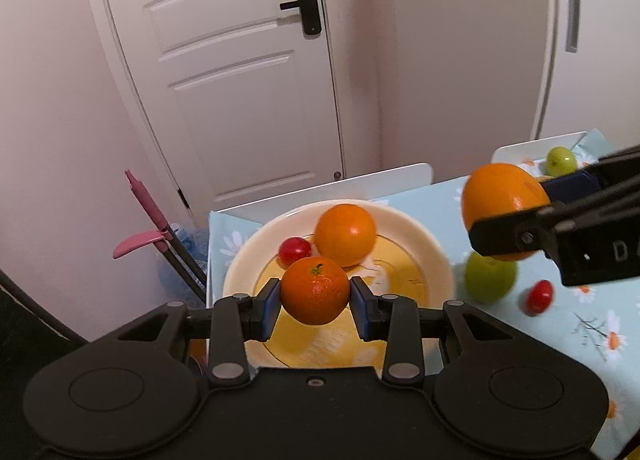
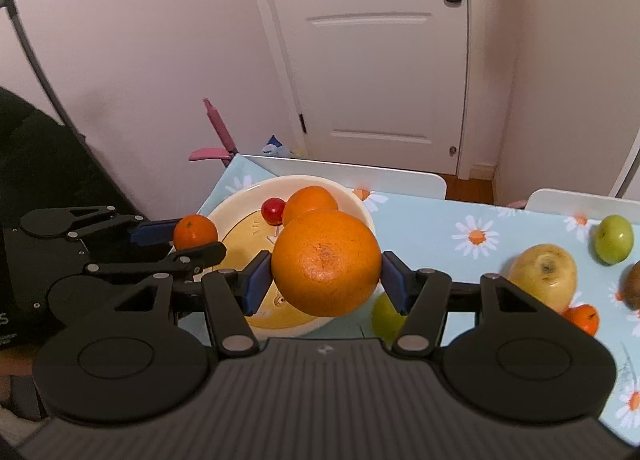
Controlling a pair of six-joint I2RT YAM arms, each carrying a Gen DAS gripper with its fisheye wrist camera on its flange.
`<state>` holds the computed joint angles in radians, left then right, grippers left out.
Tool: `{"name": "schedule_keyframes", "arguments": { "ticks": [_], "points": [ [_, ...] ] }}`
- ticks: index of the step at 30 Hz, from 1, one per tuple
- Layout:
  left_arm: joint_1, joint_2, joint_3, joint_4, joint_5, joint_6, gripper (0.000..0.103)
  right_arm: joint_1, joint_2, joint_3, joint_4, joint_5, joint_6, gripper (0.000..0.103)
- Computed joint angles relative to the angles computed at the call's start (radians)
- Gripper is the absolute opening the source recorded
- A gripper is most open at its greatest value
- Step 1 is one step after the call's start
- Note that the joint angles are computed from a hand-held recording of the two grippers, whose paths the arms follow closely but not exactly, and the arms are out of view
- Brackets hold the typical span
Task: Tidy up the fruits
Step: 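Carry both fruits to the bowl and release them inside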
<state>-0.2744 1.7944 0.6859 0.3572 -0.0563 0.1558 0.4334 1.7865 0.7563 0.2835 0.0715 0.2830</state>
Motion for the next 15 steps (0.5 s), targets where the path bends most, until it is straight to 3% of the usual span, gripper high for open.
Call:
{"name": "schedule_keyframes", "arguments": {
  "ticks": [6, 15],
  "points": [
    [0.053, 0.121, 0.093, 0.012, 0.044, 0.043, 0.04, -0.005, 0.102, 0.078, -0.004, 0.012, 0.024, 0.074],
    [0.069, 0.291, 0.232, -0.004, 0.014, 0.056, 0.04, -0.034, 0.2, 0.169, -0.038, -0.021, -0.002, 0.074]
  ]
}}
